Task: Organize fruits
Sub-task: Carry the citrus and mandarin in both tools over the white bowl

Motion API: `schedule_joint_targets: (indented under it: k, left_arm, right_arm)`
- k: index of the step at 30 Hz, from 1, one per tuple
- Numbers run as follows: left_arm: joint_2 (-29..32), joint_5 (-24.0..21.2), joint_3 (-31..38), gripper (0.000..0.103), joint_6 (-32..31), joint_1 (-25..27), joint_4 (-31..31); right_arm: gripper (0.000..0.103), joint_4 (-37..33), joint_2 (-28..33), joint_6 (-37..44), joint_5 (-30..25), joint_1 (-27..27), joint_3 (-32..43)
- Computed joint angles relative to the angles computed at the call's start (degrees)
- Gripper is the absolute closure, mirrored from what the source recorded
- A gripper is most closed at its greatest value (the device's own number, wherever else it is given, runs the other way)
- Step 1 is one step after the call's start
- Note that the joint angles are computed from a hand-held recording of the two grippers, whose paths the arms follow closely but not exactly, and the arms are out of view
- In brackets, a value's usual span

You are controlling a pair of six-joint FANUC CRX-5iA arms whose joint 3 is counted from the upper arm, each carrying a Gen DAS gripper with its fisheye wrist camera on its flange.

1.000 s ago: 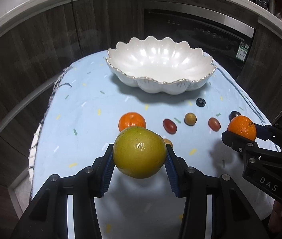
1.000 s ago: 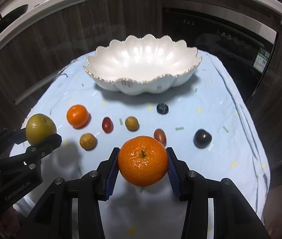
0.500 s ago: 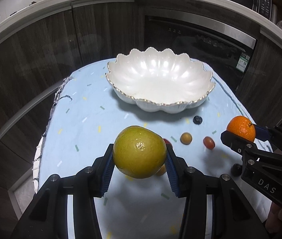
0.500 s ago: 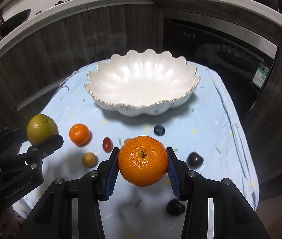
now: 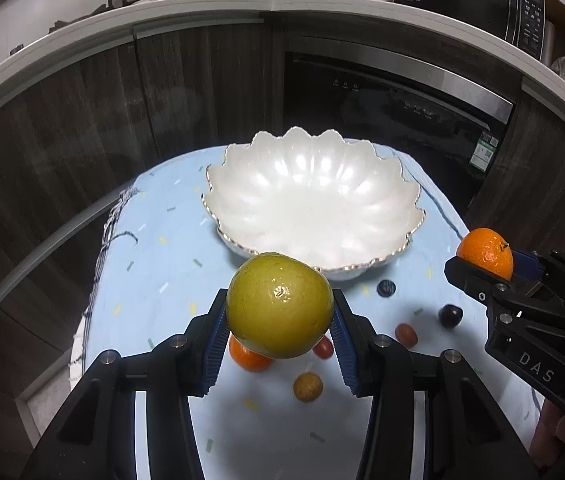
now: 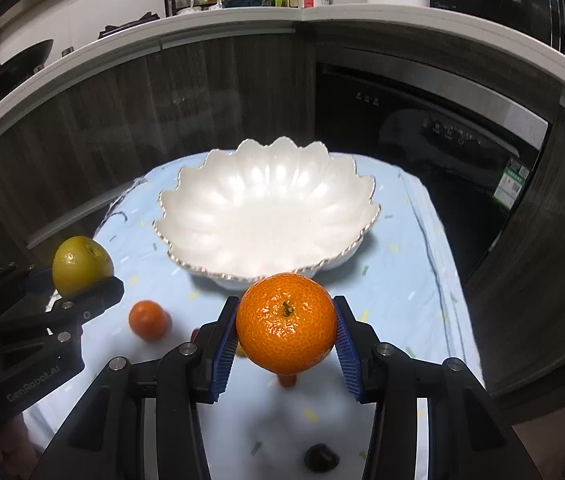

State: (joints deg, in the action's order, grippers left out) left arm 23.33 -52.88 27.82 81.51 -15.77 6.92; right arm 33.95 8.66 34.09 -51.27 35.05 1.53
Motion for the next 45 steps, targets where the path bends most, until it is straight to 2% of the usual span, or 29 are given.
schedule_joint_targets:
  k: [15,23,45]
  left_arm:
    - [6.0,-0.9,9.8,0.056,-0.2,-0.2,-0.9]
    - [10.7,-3.2,16.7,0.056,-0.3,-0.1,-0.6]
    - [26.0,-14.2,37.4,0.056,1.0,0.3,-0.9]
  right_arm:
    - [0.057,1.8,2.9,1.5,1.5,-3.3,4.2]
    - [0.057,2.4,5.7,2.8,2.5,-5.1,7.3]
    - [0.057,-4.6,14.5,8.2,-0.3,-8.9,16.9]
